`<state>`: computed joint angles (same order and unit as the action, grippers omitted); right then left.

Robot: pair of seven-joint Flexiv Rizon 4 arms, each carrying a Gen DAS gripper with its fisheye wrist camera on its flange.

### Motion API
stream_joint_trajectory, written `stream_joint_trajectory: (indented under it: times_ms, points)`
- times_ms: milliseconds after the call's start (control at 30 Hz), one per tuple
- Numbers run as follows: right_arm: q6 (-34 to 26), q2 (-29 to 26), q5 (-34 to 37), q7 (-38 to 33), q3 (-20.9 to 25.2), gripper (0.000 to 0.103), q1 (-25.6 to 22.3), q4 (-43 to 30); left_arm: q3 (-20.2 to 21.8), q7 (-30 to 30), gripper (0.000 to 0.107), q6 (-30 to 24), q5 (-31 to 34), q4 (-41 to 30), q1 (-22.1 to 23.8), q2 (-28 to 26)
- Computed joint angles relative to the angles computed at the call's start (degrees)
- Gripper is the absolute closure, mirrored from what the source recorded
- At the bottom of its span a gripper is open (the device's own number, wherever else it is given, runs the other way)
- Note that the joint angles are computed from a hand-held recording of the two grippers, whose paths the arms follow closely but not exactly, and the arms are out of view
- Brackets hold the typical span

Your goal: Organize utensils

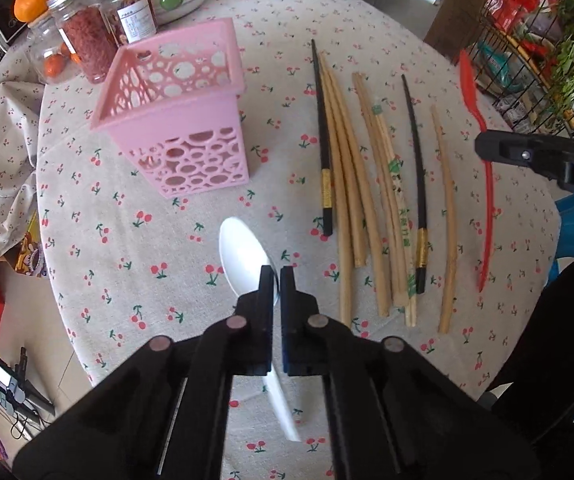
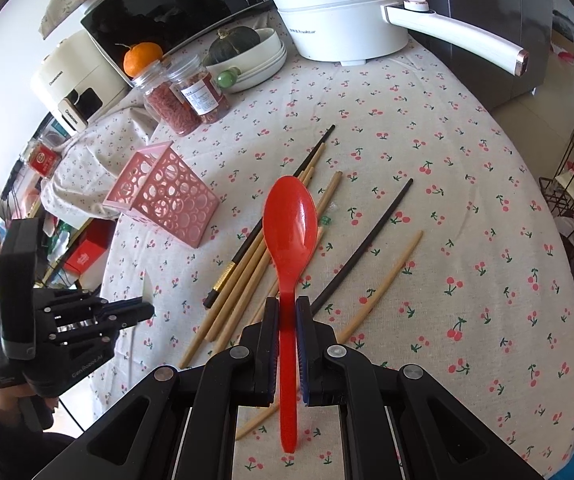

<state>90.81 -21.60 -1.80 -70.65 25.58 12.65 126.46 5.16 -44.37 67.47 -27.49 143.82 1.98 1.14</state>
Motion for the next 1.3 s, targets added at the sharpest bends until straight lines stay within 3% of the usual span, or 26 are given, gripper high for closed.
stream_joint_trajectory:
  times_ms: [300, 433, 467, 667, 800, 933, 1100, 1133, 1300]
  points:
    - [0.2, 0.1, -0.3, 0.5, -0.5, 0.095, 0.6, 0.1, 0.5, -0.6, 0.103, -2.1, -4.8, 1.6, -0.1, 0.5]
    - [-0.1, 0.0, -0.3, 0.7, -0.5, 0.095, 0.7, 0.0, 0.5, -0.8, 0.068, -5.0, -8.4, 1.7, 0.4, -0.1]
    - [-0.3, 0.0, -0.2, 0.7, -0.4, 0.095, 0.6, -0.1, 0.3, -1.0, 0.065, -5.0, -8.7, 1.6, 0.4, -0.4]
    - [-0.9, -0.2, 0.0, 0.1, -0.1, 0.095, 0.6, -0.4, -0.9, -3.1, 0.063, -3.8, -6.5, 1.1, 0.1, -3.0]
    - [-1.4, -0.3, 0.5, -0.1, 0.0, 0.095, 0.5, -0.7, -1.8, -6.3, 0.061, -0.4, -1.5, 0.5, -0.7, -4.6]
    - [-1.5, -0.3, 1.0, -0.5, 0.1, 0.095, 0.4, -0.8, -1.7, -13.2, 0.059, 2.2, 6.2, -1.1, -1.0, -6.8]
    - [-1.9, -0.3, 1.7, -1.0, 0.3, 0.095, 0.2, -1.0, -2.5, -16.3, 0.062, 2.4, 9.1, -2.8, -1.1, -8.9]
    - [-1.9, -0.3, 1.8, -1.1, 0.3, 0.095, 0.2, -1.0, -2.8, -16.2, 0.069, 2.7, 8.6, -2.8, -1.0, -9.0]
    - [-1.0, 0.0, 2.3, -1.5, 0.3, 0.095, 0.2, -0.7, -5.8, -9.3, 0.07, 7.0, -2.8, 0.7, -1.4, -5.8]
